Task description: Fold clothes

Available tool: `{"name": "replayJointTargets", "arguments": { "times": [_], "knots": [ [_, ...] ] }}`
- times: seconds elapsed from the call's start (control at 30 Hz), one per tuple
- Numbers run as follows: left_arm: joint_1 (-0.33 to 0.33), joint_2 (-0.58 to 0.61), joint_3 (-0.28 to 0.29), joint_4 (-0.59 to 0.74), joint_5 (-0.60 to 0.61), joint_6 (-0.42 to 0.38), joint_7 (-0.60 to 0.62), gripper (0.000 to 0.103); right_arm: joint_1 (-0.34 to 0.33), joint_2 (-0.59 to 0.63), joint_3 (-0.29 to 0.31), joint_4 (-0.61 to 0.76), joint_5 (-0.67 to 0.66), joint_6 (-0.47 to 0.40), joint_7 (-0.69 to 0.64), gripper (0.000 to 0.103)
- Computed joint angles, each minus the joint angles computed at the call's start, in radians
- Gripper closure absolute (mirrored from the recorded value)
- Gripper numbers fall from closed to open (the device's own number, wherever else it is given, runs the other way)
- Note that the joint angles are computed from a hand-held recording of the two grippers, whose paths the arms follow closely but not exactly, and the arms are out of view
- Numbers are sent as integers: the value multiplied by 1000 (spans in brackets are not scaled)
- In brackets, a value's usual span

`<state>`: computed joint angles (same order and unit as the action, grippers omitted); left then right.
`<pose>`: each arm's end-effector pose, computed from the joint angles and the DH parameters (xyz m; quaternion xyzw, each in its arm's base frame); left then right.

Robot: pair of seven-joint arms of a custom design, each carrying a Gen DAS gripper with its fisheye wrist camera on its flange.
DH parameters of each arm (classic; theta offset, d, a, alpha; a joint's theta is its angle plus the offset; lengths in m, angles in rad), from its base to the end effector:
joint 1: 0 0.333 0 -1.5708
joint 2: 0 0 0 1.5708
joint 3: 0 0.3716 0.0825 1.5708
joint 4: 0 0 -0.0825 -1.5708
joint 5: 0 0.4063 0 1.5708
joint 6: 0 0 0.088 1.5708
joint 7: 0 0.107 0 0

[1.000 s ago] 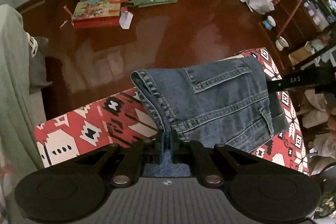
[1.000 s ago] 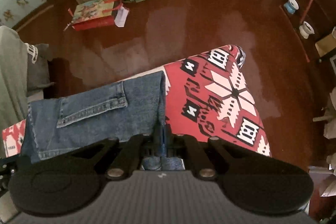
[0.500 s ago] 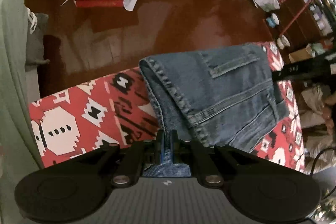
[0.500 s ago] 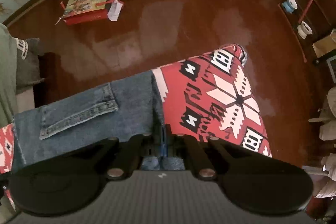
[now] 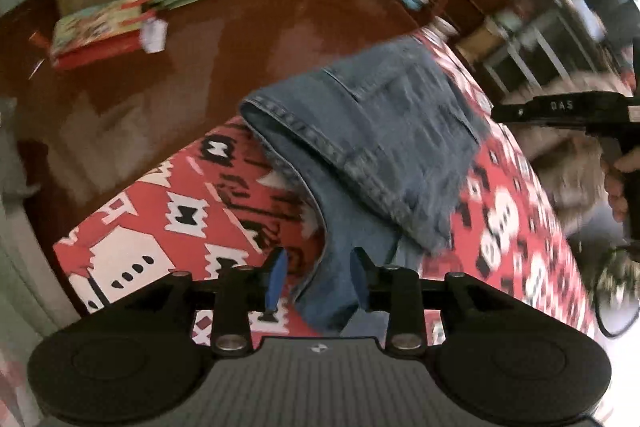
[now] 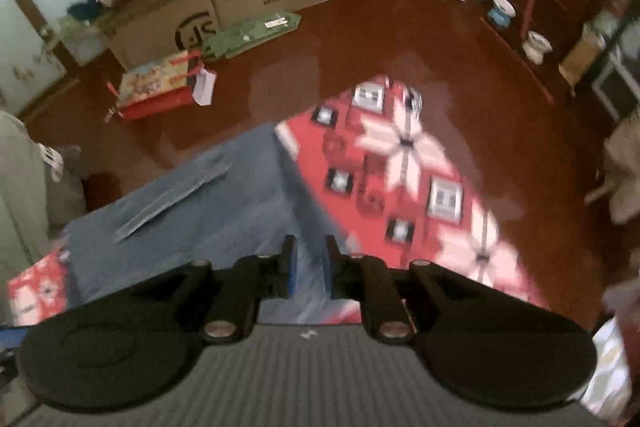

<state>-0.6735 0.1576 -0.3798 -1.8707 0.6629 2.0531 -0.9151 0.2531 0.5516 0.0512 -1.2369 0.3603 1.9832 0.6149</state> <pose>0.3532 -0.5290 0.4919 -0.9416 0.2087 -0.2308 0.1286 0.7479 0.2467 0.5160 -0.9554 0.2108 -0.0047 0.2066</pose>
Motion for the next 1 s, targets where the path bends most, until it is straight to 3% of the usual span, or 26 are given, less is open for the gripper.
{"name": "replayJointTargets", "arguments": {
  "times": [0.2, 0.33, 0.47, 0.57, 0.67, 0.77, 0.83, 1.0],
  "knots": [
    [1, 44, -11, 24, -7, 19, 322, 61, -58, -237, -21, -339, 32, -26, -71, 89],
    [7, 29, 7, -50, 10, 155, 275, 61, -74, -349, -41, -493, 15, -46, -78, 89],
    [9, -6, 25, -130, 80, 248, 75, 69, -89, -432, -51, -607, 17, -36, -70, 88],
    [16, -32, 28, -181, 137, 316, -70, 90, -99, -467, -53, -672, 54, -32, -49, 85],
    [28, -68, 31, -232, 207, 406, -282, 93, -102, -503, -47, -745, 101, 5, -84, 83],
    [48, -110, 36, -285, 328, 506, -618, 93, -95, -541, -37, -823, 139, 58, -158, 82],
    [62, -136, 30, -315, 415, 531, -836, 93, -84, -568, -29, -877, 145, 105, -181, 82],
    [105, -154, 16, -341, 498, 601, -1065, 93, -57, -610, -18, -968, 228, 207, -236, 65]
  ]
}}
